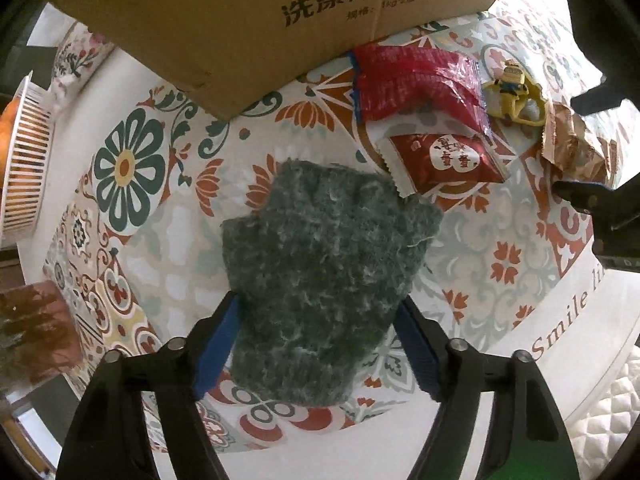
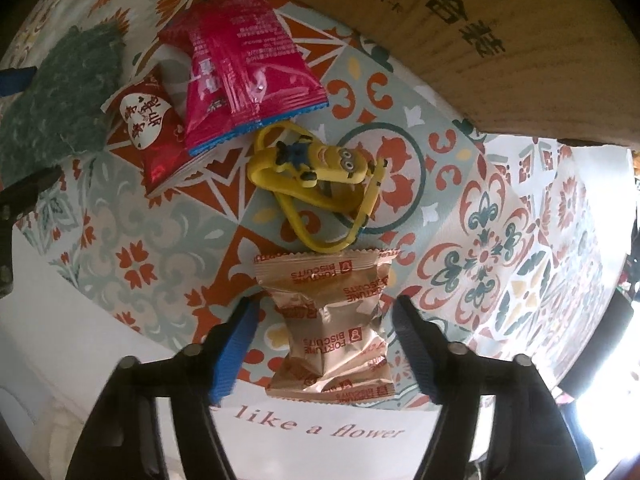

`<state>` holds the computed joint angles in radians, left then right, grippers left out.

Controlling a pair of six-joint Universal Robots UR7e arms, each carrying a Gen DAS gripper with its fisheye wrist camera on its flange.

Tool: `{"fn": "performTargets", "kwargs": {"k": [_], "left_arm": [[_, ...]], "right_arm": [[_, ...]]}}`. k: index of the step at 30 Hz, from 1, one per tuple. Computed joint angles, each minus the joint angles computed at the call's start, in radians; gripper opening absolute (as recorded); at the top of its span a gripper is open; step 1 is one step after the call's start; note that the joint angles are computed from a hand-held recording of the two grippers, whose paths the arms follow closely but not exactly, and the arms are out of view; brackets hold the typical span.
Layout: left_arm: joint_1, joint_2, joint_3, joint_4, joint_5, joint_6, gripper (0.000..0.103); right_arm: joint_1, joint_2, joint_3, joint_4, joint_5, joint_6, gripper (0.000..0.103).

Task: Organize soft objects
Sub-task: 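Grasp the grey knit glove with the left tool while the right tool grasps the Fortune biscuits pack, then lift the glove and biscuits pack and carry both over the box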

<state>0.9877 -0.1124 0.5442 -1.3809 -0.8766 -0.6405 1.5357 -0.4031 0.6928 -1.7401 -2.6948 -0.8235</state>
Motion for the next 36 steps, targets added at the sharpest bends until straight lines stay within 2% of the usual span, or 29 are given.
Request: {"fn": "performTargets", "kwargs": {"k": [3, 5, 9, 15, 18, 21, 29, 32, 36], "left_arm": [[-0.004, -0.010, 0.035, -0.025, 0.014, -0.008, 0.062], [-0.012, -0.010, 0.042, -0.025, 0.021, -0.027, 0.057], [-0.031, -0.032, 0.105, -0.067, 0.029, -0.061, 0.044], [-0.061, -0.089, 0.249, -0.194, 0.034, -0.124, 0.025], [-0.072, -0.129, 0.337, -0.294, 0.027, -0.145, 0.020], [-0.093, -0.187, 0.463, -0.422, 0.024, -0.162, 0.018], [-0.146, -0.281, 0.662, -0.626, 0.010, -0.239, 0.017], [-0.167, -0.303, 0.696, -0.652, 0.033, -0.273, 0.017], [-0.181, -0.294, 0.654, -0.641, 0.071, -0.287, 0.017]], "right_arm": [[-0.007, -0.001, -0.005, -0.005, 0.021, -0.014, 0.059], [-0.011, -0.025, 0.031, -0.022, 0.037, -0.017, 0.050], [-0.018, -0.083, 0.134, -0.136, 0.058, -0.076, 0.049], [-0.030, -0.151, 0.212, -0.215, 0.121, -0.082, 0.047], [-0.031, -0.188, 0.251, -0.246, 0.162, -0.075, 0.047], [-0.030, -0.253, 0.338, -0.313, 0.213, -0.096, 0.047], [-0.028, -0.389, 0.486, -0.440, 0.368, -0.139, 0.047], [-0.029, -0.435, 0.541, -0.509, 0.427, -0.166, 0.047], [-0.015, -0.478, 0.576, -0.545, 0.504, -0.161, 0.047]]}}
